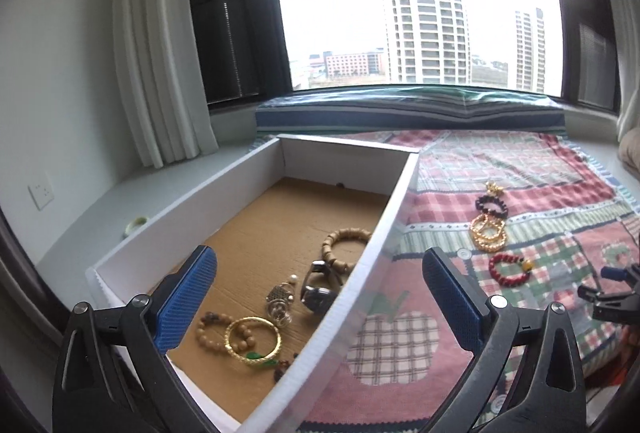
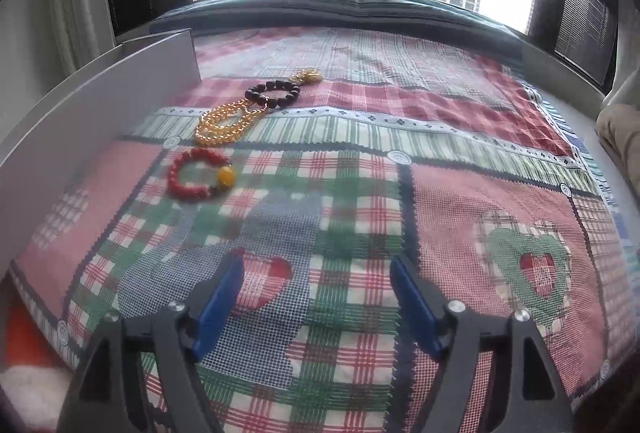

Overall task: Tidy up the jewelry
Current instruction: 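Move both empty tools back over the remaining jewelry and hold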

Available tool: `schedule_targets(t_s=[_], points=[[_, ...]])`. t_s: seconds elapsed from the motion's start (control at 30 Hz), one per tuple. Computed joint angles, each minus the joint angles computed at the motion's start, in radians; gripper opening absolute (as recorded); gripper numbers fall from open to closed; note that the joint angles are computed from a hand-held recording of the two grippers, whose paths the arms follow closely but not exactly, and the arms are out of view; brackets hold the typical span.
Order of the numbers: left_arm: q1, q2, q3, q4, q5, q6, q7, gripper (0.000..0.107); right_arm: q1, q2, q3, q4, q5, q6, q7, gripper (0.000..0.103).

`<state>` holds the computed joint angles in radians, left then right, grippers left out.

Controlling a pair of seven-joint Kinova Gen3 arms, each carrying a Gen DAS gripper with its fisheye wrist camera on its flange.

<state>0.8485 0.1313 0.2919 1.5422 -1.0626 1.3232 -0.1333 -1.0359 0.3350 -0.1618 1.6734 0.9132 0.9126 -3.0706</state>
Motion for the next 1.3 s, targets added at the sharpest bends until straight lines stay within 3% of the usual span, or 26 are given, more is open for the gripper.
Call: schedule_targets(t_s=[0.13,0.2,0.27,0.43,0.57,0.87,1.3], points=[[-0.183,0.053,0.164,-0.086,0.163,-0.163,-0.161,0.102,-0.025,0.017,0.005,-0.007,0.01,0.063,-0.022,0.077],[-0.217,0.098,0.185,-0.111,0.243,-0.226,-0.242,0.102,-0.035,0.022,0.005,-0.009,0.015,0.093,-0.029,0.077],[-0.177,0.164,0.146,-0.168,0.283,-0.224,-0.312,0.102,-0.035,0.019,0.001,-0.004,0.013,0.105,-0.037,0.077],[-0.039,0.263,-0.065,-0.232,0.412,-0.276,-0.374,0.102,-0.031,0.019,-0.008,0.004,0.003,0.126,-0.049,0.077],[-0.017,0.303,-0.12,-0.228,0.448,-0.295,-0.368,0.102,-0.02,0.022,-0.012,0.009,-0.022,0.127,-0.044,0.077],[0.014,0.336,-0.191,-0.203,0.54,-0.318,-0.382,0.102,-0.005,0.024,-0.009,0.02,-0.059,0.089,-0.043,0.077],[0.057,0.329,-0.218,-0.163,0.48,-0.348,-0.314,0.103,0.001,0.01,-0.002,0.052,-0.046,0.044,-0.087,0.078]])
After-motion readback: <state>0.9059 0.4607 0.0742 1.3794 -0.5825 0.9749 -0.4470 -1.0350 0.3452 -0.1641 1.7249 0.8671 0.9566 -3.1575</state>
